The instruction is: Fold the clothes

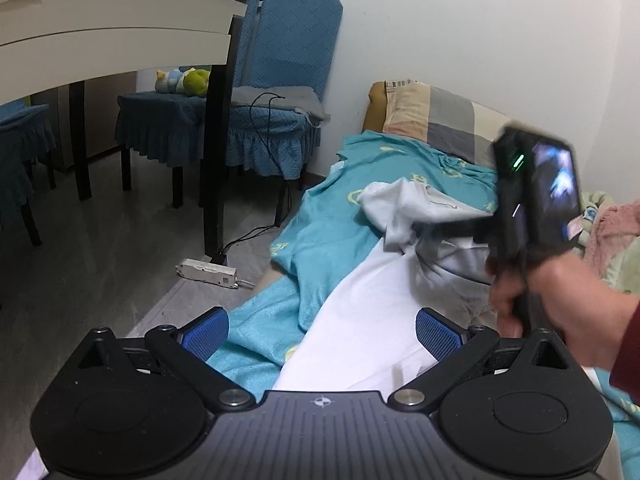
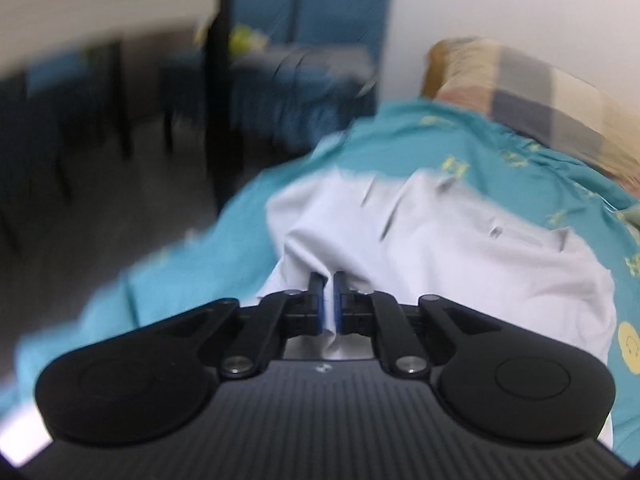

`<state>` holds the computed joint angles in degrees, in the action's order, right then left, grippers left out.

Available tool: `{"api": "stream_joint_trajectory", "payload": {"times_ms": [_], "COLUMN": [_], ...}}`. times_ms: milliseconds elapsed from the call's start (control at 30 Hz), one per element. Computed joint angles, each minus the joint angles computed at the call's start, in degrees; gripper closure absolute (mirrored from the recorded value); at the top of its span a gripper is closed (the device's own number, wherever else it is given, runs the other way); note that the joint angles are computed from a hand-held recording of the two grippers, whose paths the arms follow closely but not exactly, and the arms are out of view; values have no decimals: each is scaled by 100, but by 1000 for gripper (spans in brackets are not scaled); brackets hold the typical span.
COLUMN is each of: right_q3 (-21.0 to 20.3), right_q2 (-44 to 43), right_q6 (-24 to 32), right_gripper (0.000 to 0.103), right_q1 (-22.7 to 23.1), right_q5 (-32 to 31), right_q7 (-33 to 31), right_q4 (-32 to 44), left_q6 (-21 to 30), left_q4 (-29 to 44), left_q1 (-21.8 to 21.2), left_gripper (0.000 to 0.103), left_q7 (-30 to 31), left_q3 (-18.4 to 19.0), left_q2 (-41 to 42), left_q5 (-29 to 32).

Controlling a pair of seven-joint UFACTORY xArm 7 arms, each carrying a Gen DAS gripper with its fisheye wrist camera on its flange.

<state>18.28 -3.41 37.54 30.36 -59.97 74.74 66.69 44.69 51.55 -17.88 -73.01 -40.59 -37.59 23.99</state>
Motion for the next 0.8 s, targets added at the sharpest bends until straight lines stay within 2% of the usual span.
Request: {"api": "stream_joint_trajectory", "payload": {"times_ms": [100, 233, 333, 433, 667, 700, 733, 767, 800], "right_q3": [-59, -146, -157, -273, -220, -98, -7, 81, 179], "right_q2": [-327, -737, -770, -733, -1182, -1339, -1508, -1693, -1876], "right_q6": [3, 62, 272, 68, -739, -693, -729, -920, -1112], "right_gripper": [98, 98, 98, 96, 93, 89, 76, 67, 49], "right_q1": [-225, -732, -995, -1219, -1655, -1698, -1729, -1786, -1854], "right_q5": [-576, -678, -305, 82, -109, -187, -235, -380, -522], "right_q7": [986, 2012, 2110, 2299, 3426, 3554, 3641, 3818, 3997], "right_q4": [-148, -540, -769, -1009, -1621, -1702, -1794, -1917, -2031], "left_q6": [-50, -197, -229, -209, -51, -30, -21, -20, -17], "left_q4": [26, 29, 66, 97, 217, 233, 245, 247, 243], "left_q1": [-18, -14, 16, -15, -117, -138, -162, -194, -227], "left_gripper": [2, 2, 2, 2, 2, 2, 2, 2, 2], "left_q7": [43, 81, 74, 112, 75, 53, 30, 8, -9], "left_q3": [-29, -104, -168, -184, -181, -172, -153, -124, -97], "left_q2": [59, 119, 240, 381, 660, 689, 712, 721, 718], "left_q5": [36, 151, 199, 243, 454, 478, 498, 513, 528]}}
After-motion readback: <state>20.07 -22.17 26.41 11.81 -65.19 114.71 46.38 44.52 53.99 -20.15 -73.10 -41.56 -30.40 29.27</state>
